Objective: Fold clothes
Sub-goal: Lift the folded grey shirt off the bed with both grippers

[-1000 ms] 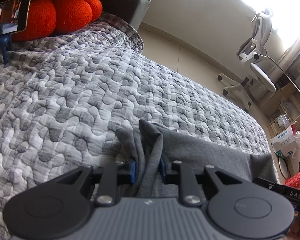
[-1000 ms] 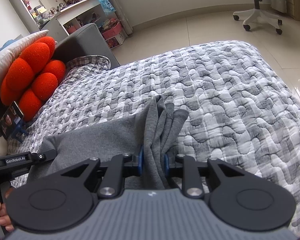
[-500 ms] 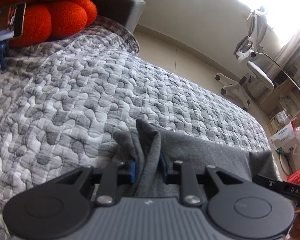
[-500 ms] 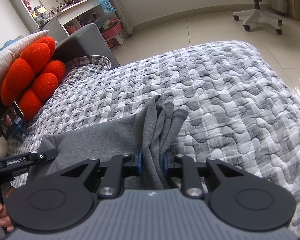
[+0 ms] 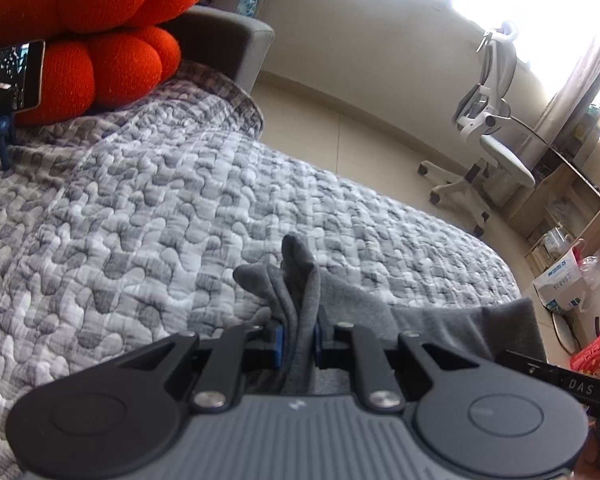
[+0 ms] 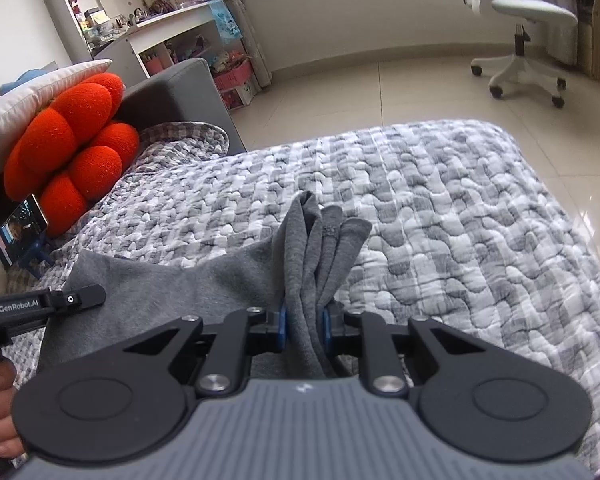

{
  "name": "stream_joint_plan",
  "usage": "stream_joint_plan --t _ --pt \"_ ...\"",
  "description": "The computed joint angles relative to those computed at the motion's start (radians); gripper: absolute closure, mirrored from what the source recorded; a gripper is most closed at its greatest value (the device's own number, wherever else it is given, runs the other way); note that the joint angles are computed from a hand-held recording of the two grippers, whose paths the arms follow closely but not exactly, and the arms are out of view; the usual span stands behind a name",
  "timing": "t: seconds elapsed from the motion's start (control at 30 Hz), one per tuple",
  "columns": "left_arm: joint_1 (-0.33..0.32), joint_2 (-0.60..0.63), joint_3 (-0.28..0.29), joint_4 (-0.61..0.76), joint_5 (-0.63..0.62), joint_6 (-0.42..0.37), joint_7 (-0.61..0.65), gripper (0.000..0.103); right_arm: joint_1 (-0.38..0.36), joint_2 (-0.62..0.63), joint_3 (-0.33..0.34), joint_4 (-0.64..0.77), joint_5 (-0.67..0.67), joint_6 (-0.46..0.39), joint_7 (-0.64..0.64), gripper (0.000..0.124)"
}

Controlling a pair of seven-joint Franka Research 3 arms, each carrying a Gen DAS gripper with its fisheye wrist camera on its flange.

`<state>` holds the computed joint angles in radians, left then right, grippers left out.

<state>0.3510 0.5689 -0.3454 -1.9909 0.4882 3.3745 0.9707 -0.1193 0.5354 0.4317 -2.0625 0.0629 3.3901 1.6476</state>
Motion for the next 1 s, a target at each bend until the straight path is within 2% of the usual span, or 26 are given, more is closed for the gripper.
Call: stream_joint_plan --t 0.1,0.2,0.33,0.53,0.6,0.67,0.77,0.83,0.9,1.0 --pt "-0.016 -0.012 0.017 -0.010 -0.005 0.008 -0.003 0.090 0.074 -0.012 -0.065 0.006 0.035 0.001 -0.001 0.104" --pt "0.000 -0.016 0.004 -0.016 0.001 0.012 -0.015 0.090 0.145 -0.022 -0.126 0.010 0.072 0.004 -0.008 0.104" --pt "0.030 -0.017 -0.021 -0.022 0.017 0.012 -0.033 0.090 0.190 -0.031 -0.160 0.010 0.104 0.020 -0.009 0.105" --pt "0.142 -0.005 -0.126 -0.027 0.068 0.004 -0.060 0.090 0.259 -0.043 -0.212 0.015 0.148 0.023 -0.009 0.105" --pt "0.154 -0.012 -0.136 -0.034 0.077 0.012 -0.069 0.090 0.287 -0.047 -0.233 0.018 0.167 0.026 -0.012 0.105" --pt "0.149 -0.025 -0.126 -0.044 0.083 0.023 -0.081 0.090 0.325 -0.050 -0.262 0.021 0.189 0.029 -0.020 0.105" --pt "0.154 -0.041 -0.123 -0.061 0.094 0.024 -0.110 0.090 0.437 -0.051 -0.353 0.037 0.248 0.025 -0.053 0.105" --pt "0.154 -0.053 -0.116 -0.072 0.098 0.024 -0.130 0.090 0.478 -0.048 -0.380 0.047 0.277 0.030 -0.071 0.105" --pt "0.129 -0.070 -0.085 -0.083 0.091 0.031 -0.144 0.090 0.510 -0.044 -0.397 0.059 0.303 0.035 -0.089 0.105" --pt "-0.005 -0.111 0.056 -0.103 0.025 0.064 -0.147 0.090 0.535 -0.035 -0.398 0.080 0.322 0.034 -0.110 0.105"
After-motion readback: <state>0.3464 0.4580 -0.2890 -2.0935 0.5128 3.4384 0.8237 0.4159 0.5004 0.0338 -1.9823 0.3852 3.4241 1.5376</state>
